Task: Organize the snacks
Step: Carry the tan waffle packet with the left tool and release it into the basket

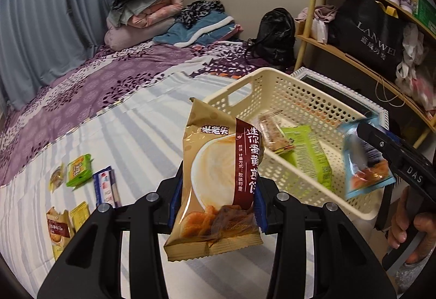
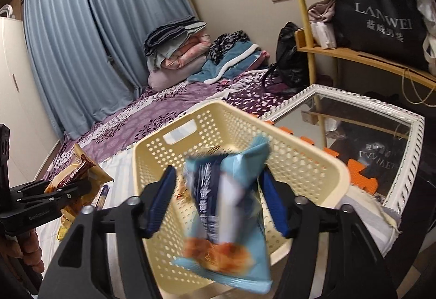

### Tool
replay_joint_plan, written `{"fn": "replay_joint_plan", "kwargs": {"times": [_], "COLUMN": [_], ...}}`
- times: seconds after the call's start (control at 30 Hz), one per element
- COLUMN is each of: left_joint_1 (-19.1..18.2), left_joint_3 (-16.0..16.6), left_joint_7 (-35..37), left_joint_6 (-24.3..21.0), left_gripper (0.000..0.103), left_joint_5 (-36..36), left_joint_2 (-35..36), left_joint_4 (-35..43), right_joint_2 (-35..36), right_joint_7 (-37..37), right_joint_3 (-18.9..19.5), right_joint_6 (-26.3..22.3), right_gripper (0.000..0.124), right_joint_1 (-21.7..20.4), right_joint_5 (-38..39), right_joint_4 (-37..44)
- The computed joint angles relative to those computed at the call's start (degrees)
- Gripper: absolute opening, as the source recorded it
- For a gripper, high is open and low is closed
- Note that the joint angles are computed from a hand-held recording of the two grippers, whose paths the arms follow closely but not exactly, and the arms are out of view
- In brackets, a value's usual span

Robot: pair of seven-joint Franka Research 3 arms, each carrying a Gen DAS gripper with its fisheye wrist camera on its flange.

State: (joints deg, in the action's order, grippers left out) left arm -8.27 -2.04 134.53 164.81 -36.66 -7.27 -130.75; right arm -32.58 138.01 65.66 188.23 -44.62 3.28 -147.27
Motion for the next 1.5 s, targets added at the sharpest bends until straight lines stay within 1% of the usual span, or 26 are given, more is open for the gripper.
{"fn": "replay_joint_plan", "kwargs": {"times": [0.2,0.27,0.33,0.47,0.53,0.87,1.2,1.27,1.3,1.33,1.37,1.43,1.5], "left_joint_1": [-1.19,-1.48,-1.7,-1.98,-2.1,-2.68,-2.75,-2.72,-2.79,-2.88,-3.01,-3.29,-3.0], "left_joint_3": [-1.17,-1.55,-1.96,-2.81,-3.24,-5.41,-6.79,-6.86,-6.91,-6.99,-7.04,-6.83,-6.65], "left_joint_7": [0.67,0.69,0.81,0.77,0.71,0.85,1.02,1.44,2.0,2.27,2.48,3.12,1.35], "left_joint_6": [-0.3,-0.46,-0.66,-0.86,-0.96,-1.18,-1.44,-1.9,-1.42,-0.53,0.7,1.58,1.56], "left_gripper": [0.043,0.043,0.043,0.043,0.043,0.043,0.043,0.052,0.067,0.085,0.095,0.097,0.099], "left_joint_5": [-0.23,-0.16,-0.11,0.24,0.46,0.96,1.16,0.74,-0.07,-0.5,-0.89,-1.82,0.0], "left_joint_2": [0.52,0.9,1.21,1.8,2.16,3.94,4.93,4.94,4.83,4.7,4.51,4.3,4.35], "left_joint_4": [1.11,1.65,2.06,2.76,3.23,5.36,5.98,6.11,5.96,5.67,5.27,5.02,4.98], "right_joint_2": [-2.21,-2.95,-3.74,-4.58,-4.87,-5.36,-5.11,-5.17,-5.13,-5.22,-5.35,-5.59,-5.4], "right_joint_7": [0.07,0.34,0.69,1.15,1.49,1.18,0.73,0.73,0.72,0.8,0.92,1.29,1.45], "right_joint_3": [-0.24,-0.22,-0.39,-0.92,-1.15,-2.19,-2.24,-2.21,-2.22,-2.13,-2.04,-2.04,-2.31], "right_joint_6": [0.95,0.83,1.08,1.46,1.76,2.64,2.69,2.67,2.67,2.61,2.51,2.37,2.21], "right_gripper": [0.068,0.069,0.074,0.074,0.078,0.078,0.078,0.078,0.078,0.079,0.081,0.084,0.084], "right_joint_1": [-0.51,-0.18,-0.07,0.25,0.47,1.2,1.41,1.42,1.42,1.41,1.33,1.3,1.54], "right_joint_5": [0.45,1.06,1.49,2.08,2.56,4.03,4.74,4.83,4.86,4.94,5.02,5.16,5.09], "right_joint_4": [-1.52,-1.95,-2.63,-3.68,-4.25,-5.98,-6.3,-6.32,-6.31,-6.34,-6.3,-6.34,-6.31]}}
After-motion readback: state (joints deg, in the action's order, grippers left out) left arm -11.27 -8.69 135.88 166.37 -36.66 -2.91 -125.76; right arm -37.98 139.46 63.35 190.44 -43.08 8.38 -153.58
